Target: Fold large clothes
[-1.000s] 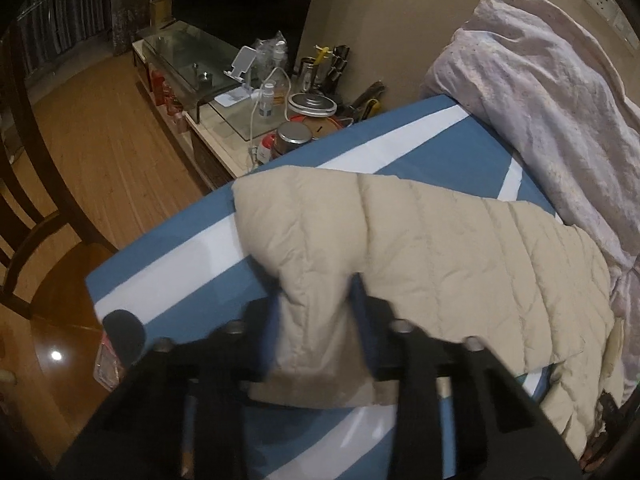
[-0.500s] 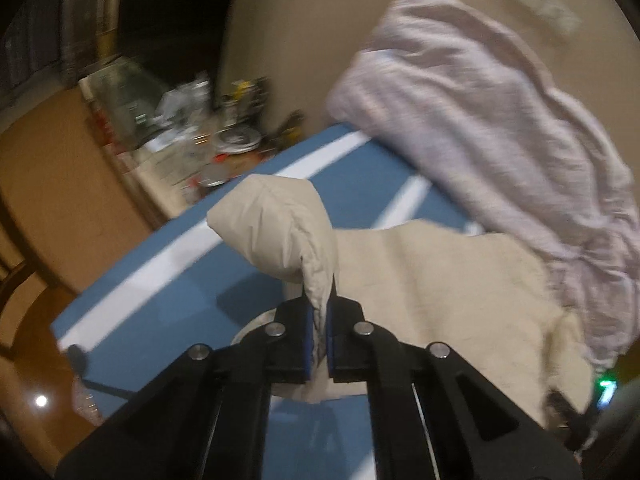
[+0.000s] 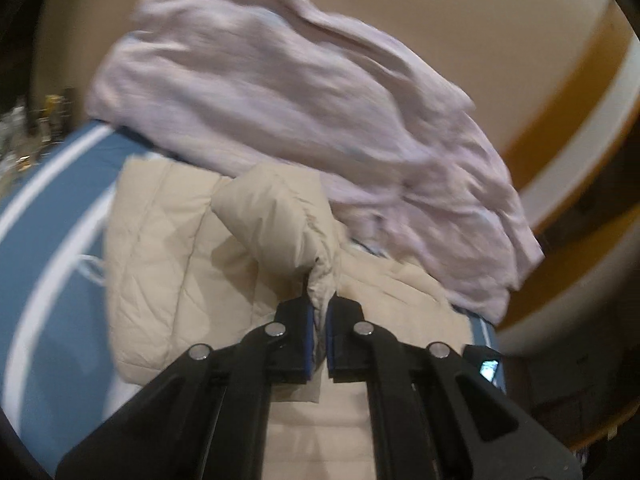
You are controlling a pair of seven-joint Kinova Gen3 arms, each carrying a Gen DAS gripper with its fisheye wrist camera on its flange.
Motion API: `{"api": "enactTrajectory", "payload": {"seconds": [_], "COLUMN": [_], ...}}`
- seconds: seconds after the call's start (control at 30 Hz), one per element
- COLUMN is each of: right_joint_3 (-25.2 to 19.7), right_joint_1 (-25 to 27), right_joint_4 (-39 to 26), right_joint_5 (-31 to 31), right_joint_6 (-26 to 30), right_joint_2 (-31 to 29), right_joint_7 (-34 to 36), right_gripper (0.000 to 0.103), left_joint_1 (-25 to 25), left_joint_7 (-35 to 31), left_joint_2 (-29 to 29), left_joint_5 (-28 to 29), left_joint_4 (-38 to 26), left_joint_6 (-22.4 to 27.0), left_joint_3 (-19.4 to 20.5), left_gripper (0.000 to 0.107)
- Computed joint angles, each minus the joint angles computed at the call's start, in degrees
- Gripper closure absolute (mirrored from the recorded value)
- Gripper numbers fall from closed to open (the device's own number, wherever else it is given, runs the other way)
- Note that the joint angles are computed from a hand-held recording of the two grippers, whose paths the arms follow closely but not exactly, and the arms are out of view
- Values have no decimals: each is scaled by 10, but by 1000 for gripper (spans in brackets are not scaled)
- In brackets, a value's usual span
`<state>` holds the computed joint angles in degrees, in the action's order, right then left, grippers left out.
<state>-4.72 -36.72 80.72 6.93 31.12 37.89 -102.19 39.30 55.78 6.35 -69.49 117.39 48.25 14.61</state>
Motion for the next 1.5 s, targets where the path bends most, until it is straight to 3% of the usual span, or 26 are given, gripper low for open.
{"api": "enactTrajectory", "payload": {"seconds": [0.23,0.37,0.57,0.63,0.67,0.77,0.83,1.0,1.23,1.4,1.5], "right_joint_3": [13,13,3,-2,-4,-12,-19,-39,-34,39,29], "right_joint_1": [13,29,54,60,62,69,74,85,63,-9,3], "right_joint_4": [56,76,99,105,108,112,112,114,87,45,52], "right_joint_5": [12,9,-5,-10,-12,-22,-30,-55,-63,-14,-5], "right_joint_6": [-47,-62,-77,-85,-88,-97,-100,-109,-87,-36,-37], "right_joint_2": [-36,-49,-62,-67,-69,-74,-78,-86,-68,-30,-35], "right_joint_7": [-4,-3,6,11,14,22,28,45,50,-14,-27], "right_gripper": [13,13,13,13,13,14,20,40,64,68,69], "left_joint_1": [8,11,11,24,31,61,68,62,52,50,55], "left_joint_7": [-43,-58,-55,-54,-55,-41,-63,-133,-146,-145,-136], "left_joint_2": [90,138,175,174,172,152,140,118,101,92,79], "left_joint_5": [-43,-39,-29,-29,-29,-29,-1,83,120,131,136], "left_joint_4": [-88,-131,-147,-141,-139,-117,-108,-92,-55,-36,-21], "left_joint_6": [-99,-158,-263,-277,-277,-277,-246,-164,-116,-88,-72], "left_joint_3": [-34,-61,-103,-118,-127,-162,-162,-141,-121,-102,-88], "left_gripper": [103,103,101,97,96,80,73,72,72,72,66]}}
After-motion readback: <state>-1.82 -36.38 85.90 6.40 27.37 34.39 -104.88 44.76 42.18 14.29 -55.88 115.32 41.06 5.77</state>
